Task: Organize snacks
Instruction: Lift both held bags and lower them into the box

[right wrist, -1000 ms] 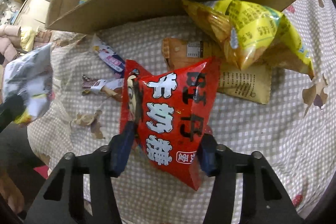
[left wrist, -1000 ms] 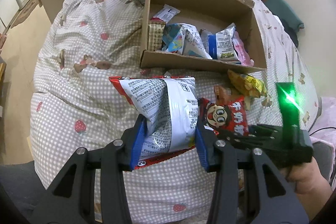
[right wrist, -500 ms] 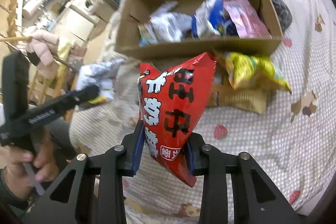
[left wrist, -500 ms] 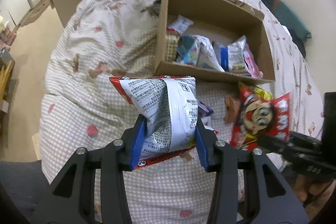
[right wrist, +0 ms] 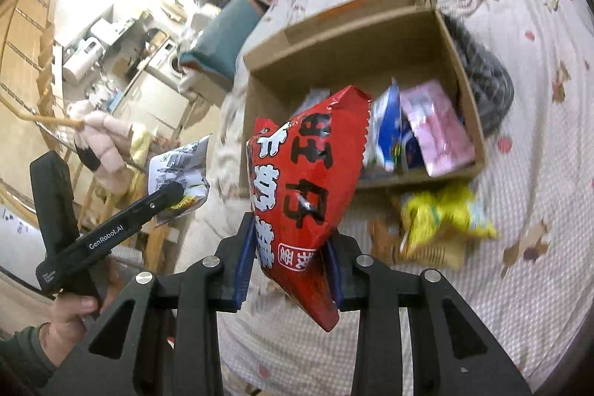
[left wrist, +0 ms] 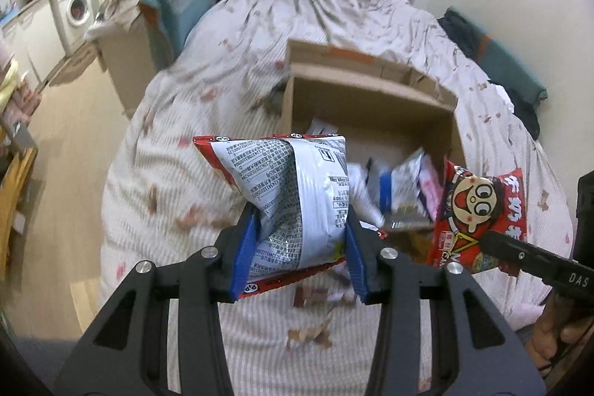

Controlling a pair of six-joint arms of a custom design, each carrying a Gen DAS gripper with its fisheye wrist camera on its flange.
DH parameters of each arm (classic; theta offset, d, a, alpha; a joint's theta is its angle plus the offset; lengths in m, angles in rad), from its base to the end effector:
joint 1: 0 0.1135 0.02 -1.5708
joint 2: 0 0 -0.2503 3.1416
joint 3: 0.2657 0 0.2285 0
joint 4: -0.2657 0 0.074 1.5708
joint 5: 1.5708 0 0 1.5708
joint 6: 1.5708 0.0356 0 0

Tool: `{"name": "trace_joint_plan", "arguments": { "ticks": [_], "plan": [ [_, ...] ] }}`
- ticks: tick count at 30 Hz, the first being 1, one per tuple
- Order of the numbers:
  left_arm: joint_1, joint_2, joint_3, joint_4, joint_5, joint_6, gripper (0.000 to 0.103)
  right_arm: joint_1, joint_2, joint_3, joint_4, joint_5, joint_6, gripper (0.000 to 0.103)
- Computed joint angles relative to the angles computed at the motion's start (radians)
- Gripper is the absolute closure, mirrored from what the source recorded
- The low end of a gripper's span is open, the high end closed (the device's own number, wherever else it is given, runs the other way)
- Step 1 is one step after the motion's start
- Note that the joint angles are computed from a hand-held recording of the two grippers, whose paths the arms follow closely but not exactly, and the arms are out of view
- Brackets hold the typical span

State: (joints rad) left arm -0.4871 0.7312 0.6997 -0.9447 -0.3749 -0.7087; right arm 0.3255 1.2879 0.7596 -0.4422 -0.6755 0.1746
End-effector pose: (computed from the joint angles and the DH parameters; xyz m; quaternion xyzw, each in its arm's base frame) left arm 0.1086 -0.0428 0.2449 -0.1581 0.9276 -0.0147 0.3382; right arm 0.2092 0.0941 0.2105 -0.1656 0.8914 0.3757 0.1920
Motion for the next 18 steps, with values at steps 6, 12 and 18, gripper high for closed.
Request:
{"name": "trace_joint_plan", "arguments": {
  "ticks": [6,12,18],
  "plan": [
    [0.148,0.212,0.075,0.206,0.096,0.174,0.064,-0.015,0.17,0.197,0.013,0.029,0.02,0.069],
    [0.215,0.334,0.035,0.446,0.155,0.28,0.064,-0.036,0.355,0.355,0.058,0.044,0.032,0.069],
    [0.294,0.454,-0.016,0.582,0.254,0.354,0.064,-0.048,0.496,0.394,0.095,0.012,0.029,0.069]
  ]
}}
